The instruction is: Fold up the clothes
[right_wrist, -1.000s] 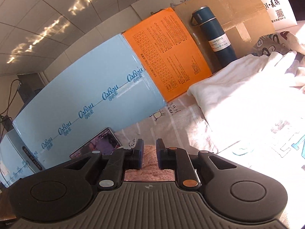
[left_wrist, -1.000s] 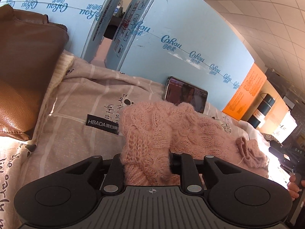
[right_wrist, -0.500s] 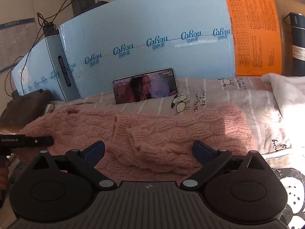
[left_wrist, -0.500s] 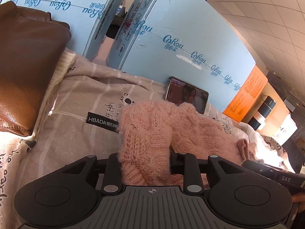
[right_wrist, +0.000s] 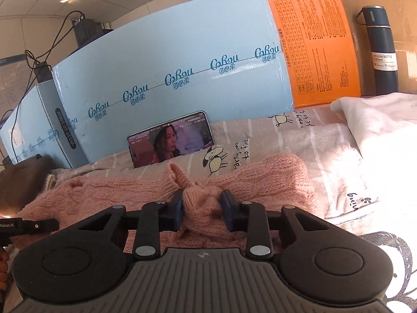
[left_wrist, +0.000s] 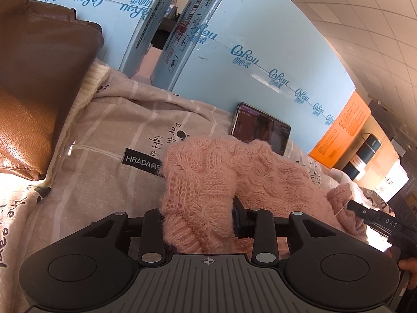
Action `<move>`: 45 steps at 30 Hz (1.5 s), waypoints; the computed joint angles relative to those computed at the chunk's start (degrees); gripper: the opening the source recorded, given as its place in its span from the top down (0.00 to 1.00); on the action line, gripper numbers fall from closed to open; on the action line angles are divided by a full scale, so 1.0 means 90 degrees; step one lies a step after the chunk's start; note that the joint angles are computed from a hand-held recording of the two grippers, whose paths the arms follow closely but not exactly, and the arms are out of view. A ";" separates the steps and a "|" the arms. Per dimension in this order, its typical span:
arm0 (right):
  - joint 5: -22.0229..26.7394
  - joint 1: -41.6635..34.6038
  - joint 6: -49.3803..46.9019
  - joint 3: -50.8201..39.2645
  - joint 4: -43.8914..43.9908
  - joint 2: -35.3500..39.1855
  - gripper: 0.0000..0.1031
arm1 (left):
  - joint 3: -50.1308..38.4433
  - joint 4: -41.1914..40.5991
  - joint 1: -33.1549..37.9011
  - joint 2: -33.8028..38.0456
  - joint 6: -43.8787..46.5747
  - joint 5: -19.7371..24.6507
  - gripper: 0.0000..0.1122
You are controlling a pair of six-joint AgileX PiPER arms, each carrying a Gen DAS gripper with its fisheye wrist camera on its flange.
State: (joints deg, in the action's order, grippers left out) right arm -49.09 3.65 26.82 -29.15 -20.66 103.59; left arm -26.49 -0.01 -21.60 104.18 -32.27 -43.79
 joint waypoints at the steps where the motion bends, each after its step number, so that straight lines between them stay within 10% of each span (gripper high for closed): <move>1: -0.0166 -0.0063 -0.0165 0.0081 0.0231 -0.0075 0.82 | 0.0003 -0.0005 0.0000 0.0001 -0.0001 -0.0009 0.70; 10: -0.1008 -0.1681 0.0261 0.0417 0.0277 -0.0683 0.90 | 0.0023 -0.0102 -0.0022 -0.0020 0.0030 -0.0022 0.70; 14: -0.0981 -0.1756 0.0262 0.0564 -0.0615 -0.0765 0.31 | 0.0004 -0.0129 -0.0040 0.0001 0.0045 -0.0006 0.70; 20: 0.0173 -0.0560 0.0390 -0.0064 -0.2205 -0.0394 0.23 | 0.0012 -0.0147 -0.0056 0.0009 0.0048 -0.0028 0.70; 25: 0.1302 0.0491 -0.0689 -0.0357 -0.1057 -0.0175 0.17 | 0.0016 -0.0153 -0.0066 0.0019 0.0051 -0.0047 0.69; 31: 0.0996 0.0054 -0.0681 -0.0326 -0.0471 -0.0025 0.85 | 0.0001 -0.0154 -0.0067 0.0024 0.0057 -0.0036 0.69; 38: -0.1233 -0.0948 -0.0913 0.0530 0.1160 -0.0180 0.87 | -0.0009 -0.0397 -0.0161 -0.0008 0.0297 0.0016 0.69; 45: -0.1067 -0.2136 0.0301 0.0320 0.0592 0.0039 0.87 | 0.0097 -0.0545 -0.0187 -0.0205 0.0644 -0.0142 0.77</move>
